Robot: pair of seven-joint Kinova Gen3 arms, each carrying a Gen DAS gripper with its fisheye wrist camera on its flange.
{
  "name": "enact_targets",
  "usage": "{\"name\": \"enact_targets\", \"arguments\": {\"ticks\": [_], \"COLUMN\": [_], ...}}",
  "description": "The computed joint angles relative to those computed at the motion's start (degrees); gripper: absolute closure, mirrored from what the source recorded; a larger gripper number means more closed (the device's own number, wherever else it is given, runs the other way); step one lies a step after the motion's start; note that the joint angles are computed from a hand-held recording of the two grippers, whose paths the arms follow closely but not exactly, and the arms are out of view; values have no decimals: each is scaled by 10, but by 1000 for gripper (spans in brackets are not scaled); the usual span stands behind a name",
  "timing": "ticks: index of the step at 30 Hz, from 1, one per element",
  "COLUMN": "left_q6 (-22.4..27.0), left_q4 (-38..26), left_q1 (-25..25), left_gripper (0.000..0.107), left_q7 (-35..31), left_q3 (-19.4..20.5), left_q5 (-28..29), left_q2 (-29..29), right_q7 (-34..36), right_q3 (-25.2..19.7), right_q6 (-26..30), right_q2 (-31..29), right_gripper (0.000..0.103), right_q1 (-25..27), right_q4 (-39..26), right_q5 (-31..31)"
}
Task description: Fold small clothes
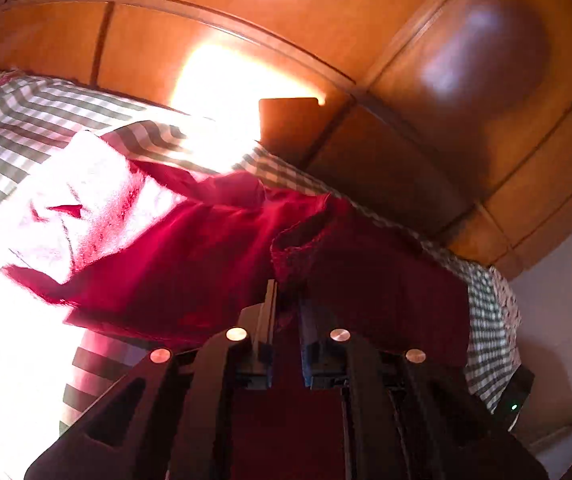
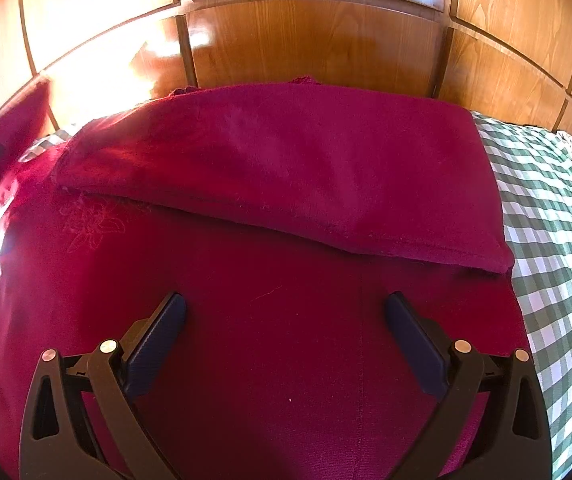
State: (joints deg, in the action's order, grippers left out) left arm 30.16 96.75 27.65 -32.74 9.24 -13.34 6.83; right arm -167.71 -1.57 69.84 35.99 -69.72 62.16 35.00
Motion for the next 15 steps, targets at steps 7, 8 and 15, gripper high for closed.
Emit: {"name": "enact_targets", "arguments": {"ticks": [7,8,15], "left_q6": [35,42,80], "left_q4": [26,35,85], "left_q1": [68,78,107], "left_gripper": [70,70,69], "left_q7": [96,119,217], "left_q3": [0,5,45], "left_q5": [-111,-133,-227], "left_q2": [-5,-12,-19], "right_q7": [17,19,33], "right_q3": [37,43,-111], "right_q6": [-11,-24,-187], "right_q2": [0,-5,-15], "right_gripper": [4,6,36], "right_q1": [-15,-15,109], "right_q4": [-4,3,-12], "right_q5": [-32,-37,-57]}}
